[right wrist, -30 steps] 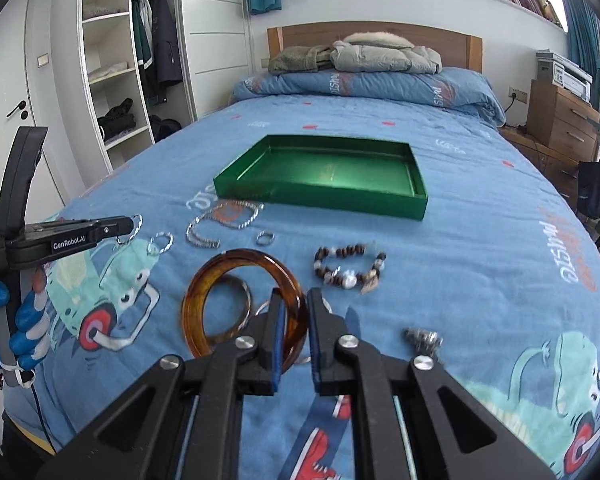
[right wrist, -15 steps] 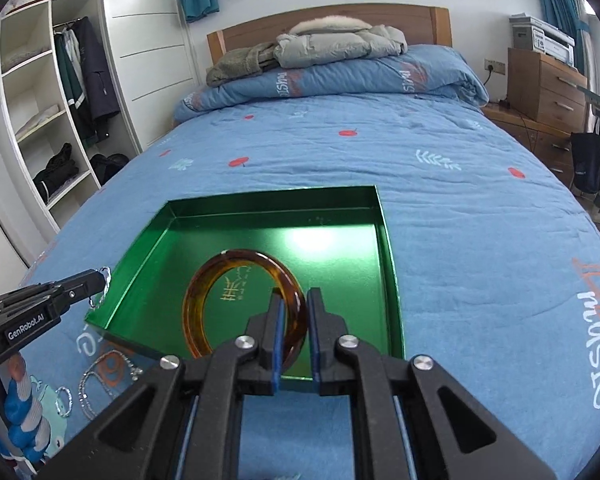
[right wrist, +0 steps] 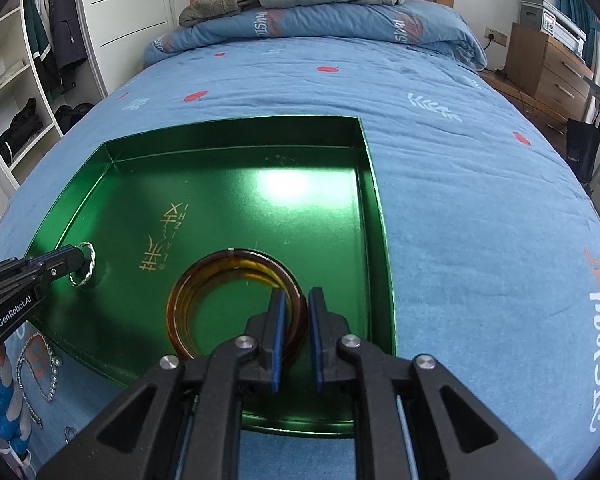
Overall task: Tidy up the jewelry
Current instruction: 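Carry both held pieces into the green tray and open both tools, then lift both tools out of the tray toward the remaining jewelry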
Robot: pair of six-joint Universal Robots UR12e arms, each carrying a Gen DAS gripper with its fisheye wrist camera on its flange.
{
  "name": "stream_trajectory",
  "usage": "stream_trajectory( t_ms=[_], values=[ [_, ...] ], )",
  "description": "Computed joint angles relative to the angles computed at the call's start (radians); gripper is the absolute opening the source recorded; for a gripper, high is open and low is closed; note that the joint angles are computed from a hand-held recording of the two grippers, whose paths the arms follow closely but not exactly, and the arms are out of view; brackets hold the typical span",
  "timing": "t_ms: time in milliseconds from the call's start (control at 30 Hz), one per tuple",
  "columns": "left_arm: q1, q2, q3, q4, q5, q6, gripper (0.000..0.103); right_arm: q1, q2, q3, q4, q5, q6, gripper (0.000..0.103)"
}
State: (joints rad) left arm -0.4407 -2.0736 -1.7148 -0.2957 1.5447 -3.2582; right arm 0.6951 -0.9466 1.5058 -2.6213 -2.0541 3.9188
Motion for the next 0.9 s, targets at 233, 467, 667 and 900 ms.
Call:
stream_trajectory(
  t_ms=[233,467,667,900],
  values=[
    [0.017,0.094,-0.054,0.041,0.005,-0.005,0.035,0.037,-0.082,0.044,-0.023,-0.073,0.022,0.026],
    [0.036,0.285,-0.196,0.174,0.020,0.044,0.036,0.152,-0.193,0.088,-0.065,-0.258,-0.003,0.026],
    [0.061,0.454,-0.316,0.193,0.016,0.057,0.046,0.280,-0.256,0.098,-0.076,-0.445,-0.013,0.026],
    [0.067,0.614,-0.457,0.209,0.041,0.078,0.054,0.414,-0.283,0.106,0.016,-0.603,0.120,0.041]
  ],
)
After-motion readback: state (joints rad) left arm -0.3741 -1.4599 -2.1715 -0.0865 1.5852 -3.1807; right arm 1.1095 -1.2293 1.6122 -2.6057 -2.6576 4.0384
